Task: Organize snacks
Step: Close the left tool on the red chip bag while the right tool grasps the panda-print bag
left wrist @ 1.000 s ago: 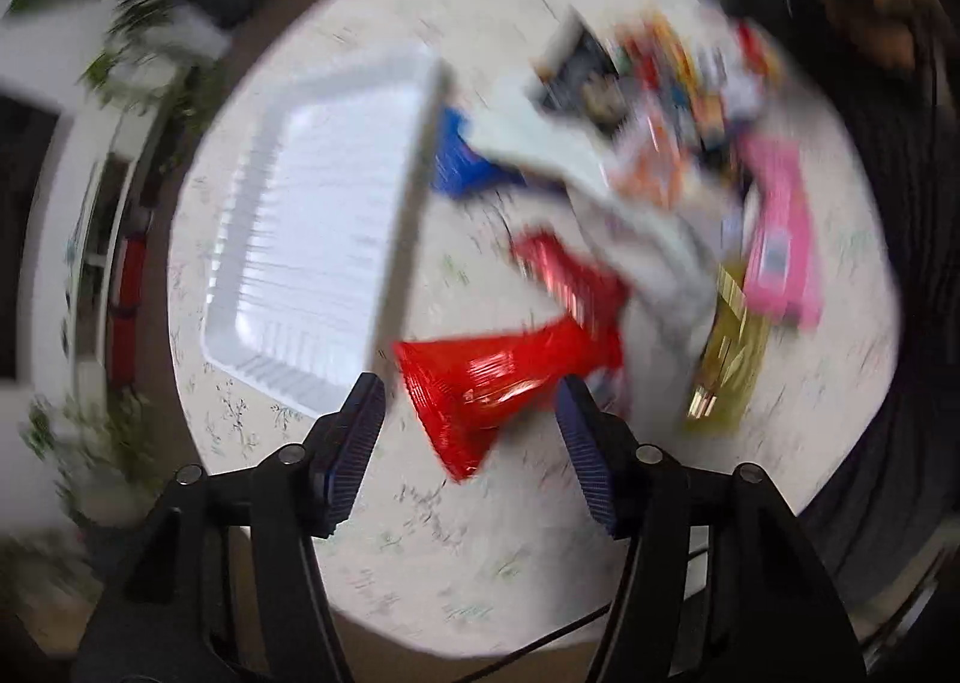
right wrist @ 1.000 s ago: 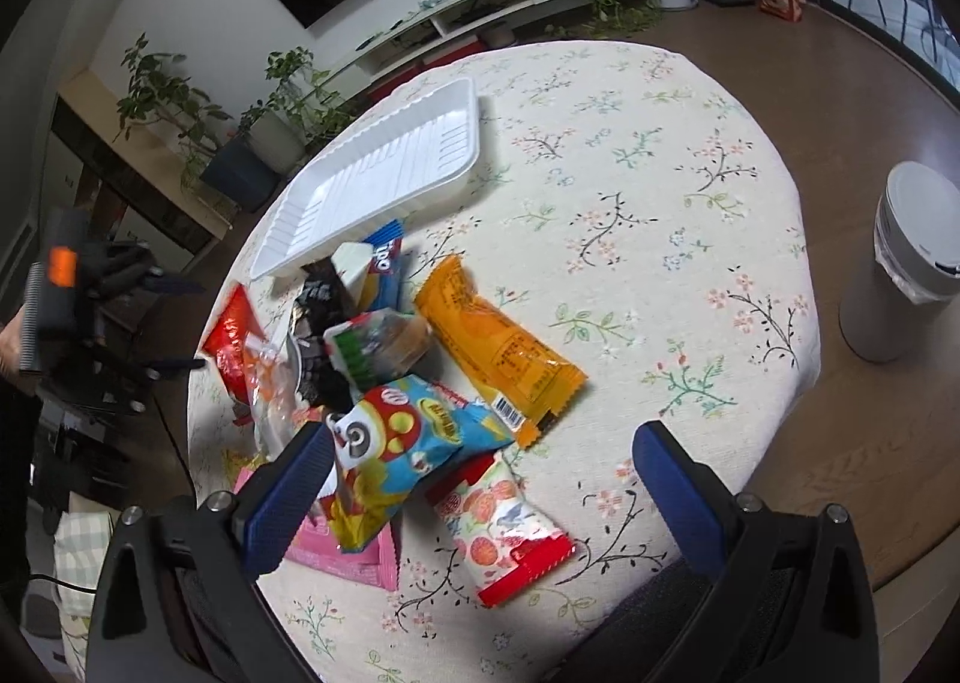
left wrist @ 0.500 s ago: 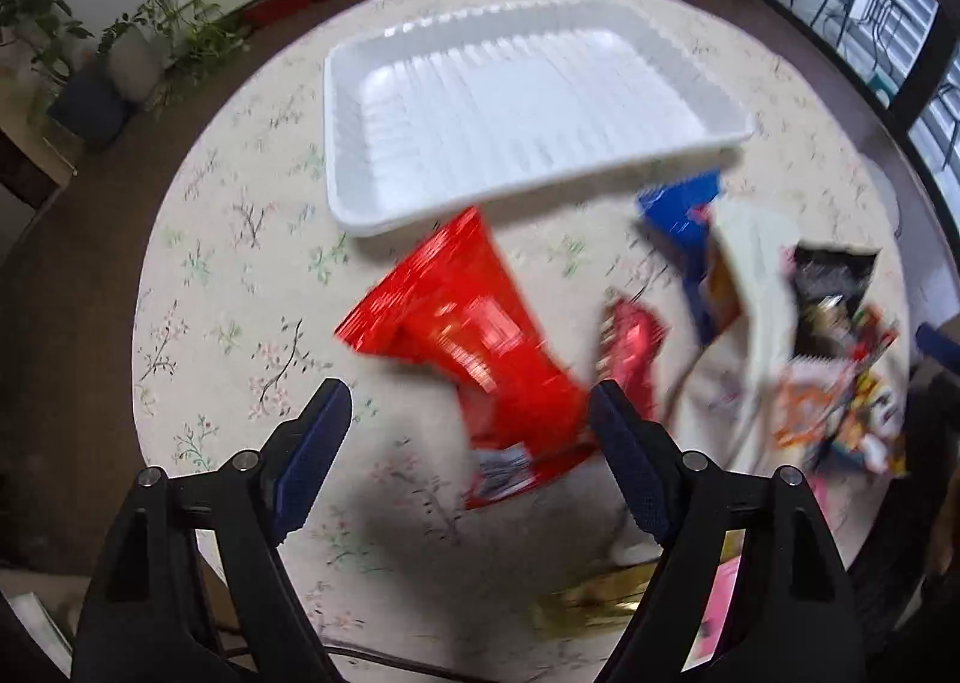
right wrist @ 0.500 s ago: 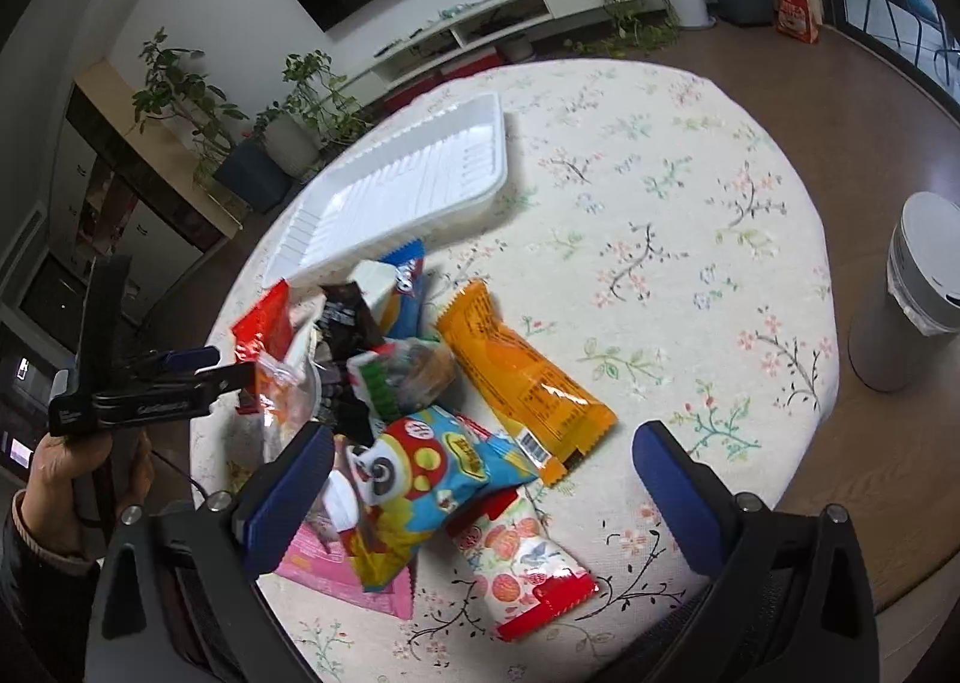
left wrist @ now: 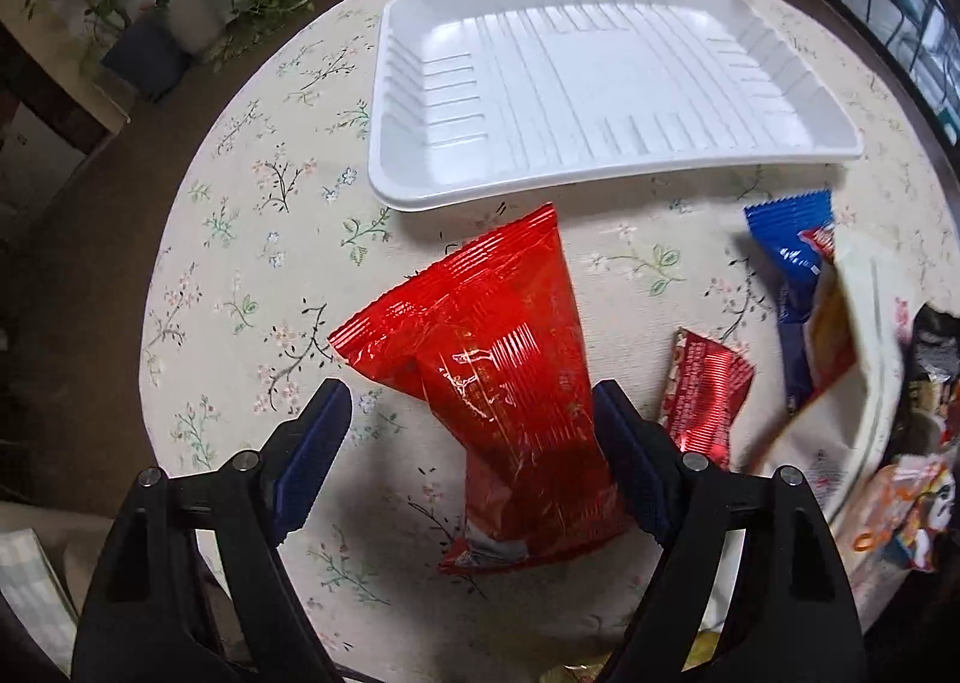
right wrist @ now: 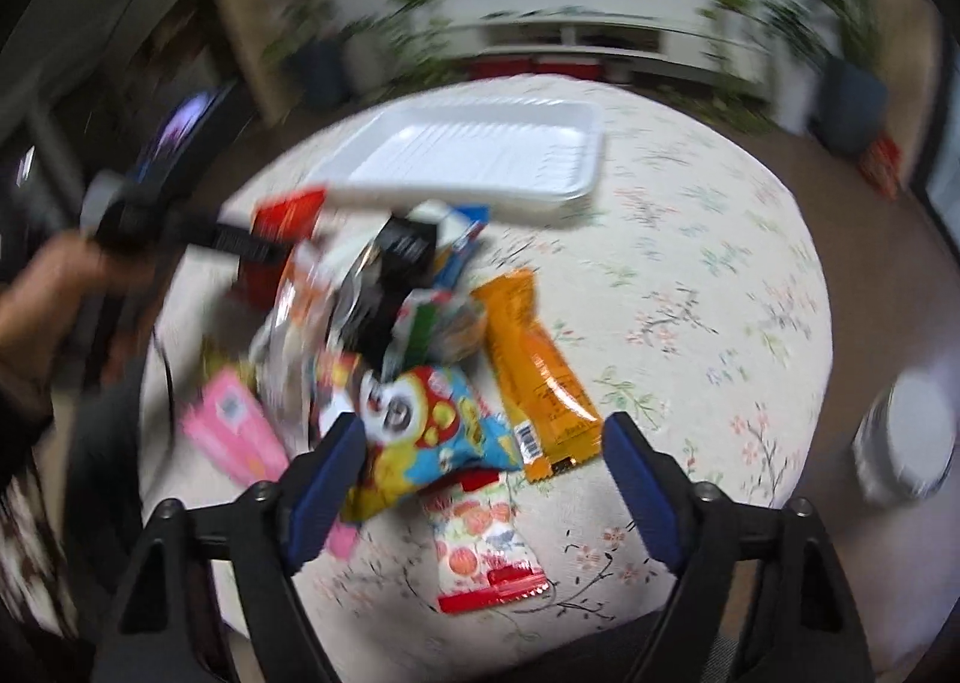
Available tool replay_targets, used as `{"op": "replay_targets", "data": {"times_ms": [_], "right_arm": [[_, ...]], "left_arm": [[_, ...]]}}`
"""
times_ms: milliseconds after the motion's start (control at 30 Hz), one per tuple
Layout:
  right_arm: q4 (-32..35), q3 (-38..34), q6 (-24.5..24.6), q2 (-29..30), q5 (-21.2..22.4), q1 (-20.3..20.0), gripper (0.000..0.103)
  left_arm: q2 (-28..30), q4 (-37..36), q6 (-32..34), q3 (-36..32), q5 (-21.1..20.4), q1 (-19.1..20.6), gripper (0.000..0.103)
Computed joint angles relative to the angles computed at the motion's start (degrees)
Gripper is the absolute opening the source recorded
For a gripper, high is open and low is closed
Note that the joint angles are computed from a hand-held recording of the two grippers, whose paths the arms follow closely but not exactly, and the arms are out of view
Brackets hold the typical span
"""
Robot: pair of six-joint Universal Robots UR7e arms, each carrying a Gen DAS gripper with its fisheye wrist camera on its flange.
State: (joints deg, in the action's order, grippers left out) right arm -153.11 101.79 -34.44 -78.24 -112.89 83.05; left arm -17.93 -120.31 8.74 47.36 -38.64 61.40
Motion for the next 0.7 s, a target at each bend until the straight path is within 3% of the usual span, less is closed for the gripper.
{"op": "replay_targets", "data": {"times_ms": [200,367,533,600,700], "right_arm": [[4.6,-1.6,-3.1,1.0,1.8,0.5,0.073],[12.5,-5.0,2.6,2.2,2.7,0.4,0.073],[8.7,-3.4,-0.9,3.2,0.1,1.3,0.078],[9.3,-4.7,0.1,4.7,-1.9,1.2,0.078],[12.1,-6.5,1.4,5.5,-1.1,0.4,0.078]], "left_arm": [[0.3,-1.4,1.3,-0.2,0.7,0.5,0.081],[0.1,-2.3,2.9,-0.8,-2.6,1.5,0.082],[0.7,-1.3,3.3,-3.1,-5.7,2.4,0.08],[0.5,-1.6,4.3,-3.1,-7.5,2.7,0.071],[0.0,-1.9,4.9,-2.7,-10.0,3.0,0.056]]}}
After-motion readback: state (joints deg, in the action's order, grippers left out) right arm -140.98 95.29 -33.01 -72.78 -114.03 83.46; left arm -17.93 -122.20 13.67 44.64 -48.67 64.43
